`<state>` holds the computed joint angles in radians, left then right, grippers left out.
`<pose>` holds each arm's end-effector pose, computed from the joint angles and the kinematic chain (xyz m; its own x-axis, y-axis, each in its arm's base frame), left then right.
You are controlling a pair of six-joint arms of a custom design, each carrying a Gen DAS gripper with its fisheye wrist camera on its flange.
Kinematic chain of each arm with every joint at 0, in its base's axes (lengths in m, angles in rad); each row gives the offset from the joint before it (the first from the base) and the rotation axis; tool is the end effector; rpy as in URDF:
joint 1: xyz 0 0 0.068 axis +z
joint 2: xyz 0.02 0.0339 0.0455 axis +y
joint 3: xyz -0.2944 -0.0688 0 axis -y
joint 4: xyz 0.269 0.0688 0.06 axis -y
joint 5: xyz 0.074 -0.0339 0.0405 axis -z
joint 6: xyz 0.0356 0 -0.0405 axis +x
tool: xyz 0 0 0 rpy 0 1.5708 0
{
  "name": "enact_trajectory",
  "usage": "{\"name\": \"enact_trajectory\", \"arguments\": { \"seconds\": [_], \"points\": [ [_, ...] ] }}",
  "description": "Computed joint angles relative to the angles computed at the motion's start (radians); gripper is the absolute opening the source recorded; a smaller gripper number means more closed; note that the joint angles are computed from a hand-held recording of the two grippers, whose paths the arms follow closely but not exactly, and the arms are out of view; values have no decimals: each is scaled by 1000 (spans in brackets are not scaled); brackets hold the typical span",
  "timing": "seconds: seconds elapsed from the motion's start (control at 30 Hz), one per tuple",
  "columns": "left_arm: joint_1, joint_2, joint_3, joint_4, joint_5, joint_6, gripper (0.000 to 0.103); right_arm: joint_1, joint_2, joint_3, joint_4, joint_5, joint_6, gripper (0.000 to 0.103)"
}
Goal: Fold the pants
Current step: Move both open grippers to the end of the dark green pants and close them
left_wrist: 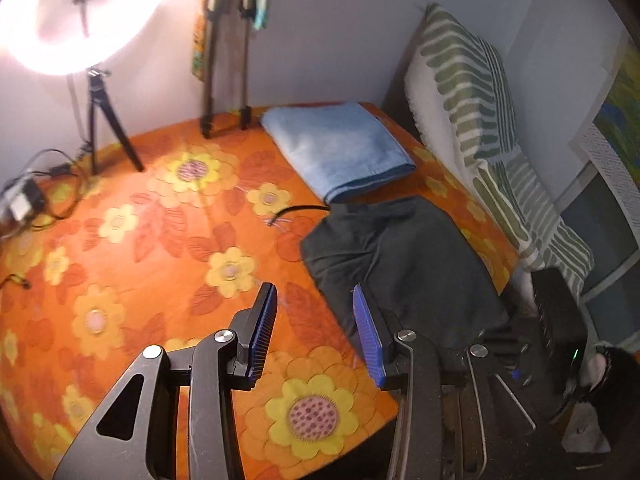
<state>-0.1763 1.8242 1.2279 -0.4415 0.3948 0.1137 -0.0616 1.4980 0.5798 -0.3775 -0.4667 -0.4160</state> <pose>0.3957 -0.0844 0.2050 -0.8023 0.2493 -0.5424 0.4482 0.8517 -0.2715 0.2389 0.0013 0.1280 -0.8516 -0.3091 -0.4235 -0.4495 0.8462 0.2863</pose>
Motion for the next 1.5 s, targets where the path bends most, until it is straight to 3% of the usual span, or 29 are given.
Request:
{"name": "enact_trajectory", "arguments": {
  "seconds": [0.23,0.6,0.73,0.83,0.87,0.97,1.07,1.17,1.27,1.4,1.5],
  "points": [
    [-55,239,129,29,72,-51,38,47,123,-14,109,43,80,17],
    [-83,468,275,31,16,-75,34,56,195,-60,207,110,57,13],
    [-65,473,239,85,41,-130,34,34,181,-50,163,93,31,13],
    [-48,431,163,156,65,-153,34,-75,122,-18,55,8,-26,16],
    [-38,421,144,173,82,-164,34,-102,105,-12,40,3,-36,23],
    [0,404,97,212,131,-203,45,-265,31,30,7,-27,-76,63],
    [21,381,48,246,156,-231,52,-381,37,105,12,-28,-73,70],
    [25,371,28,261,173,-264,53,-418,95,178,58,21,-85,88],
    [-4,369,29,265,152,-275,57,-417,228,276,88,81,-66,88],
    [-33,383,31,273,143,-285,58,-427,388,436,-11,33,-40,88],
    [-48,389,28,290,123,-288,58,-429,468,480,25,40,-21,88]
  ]
}}
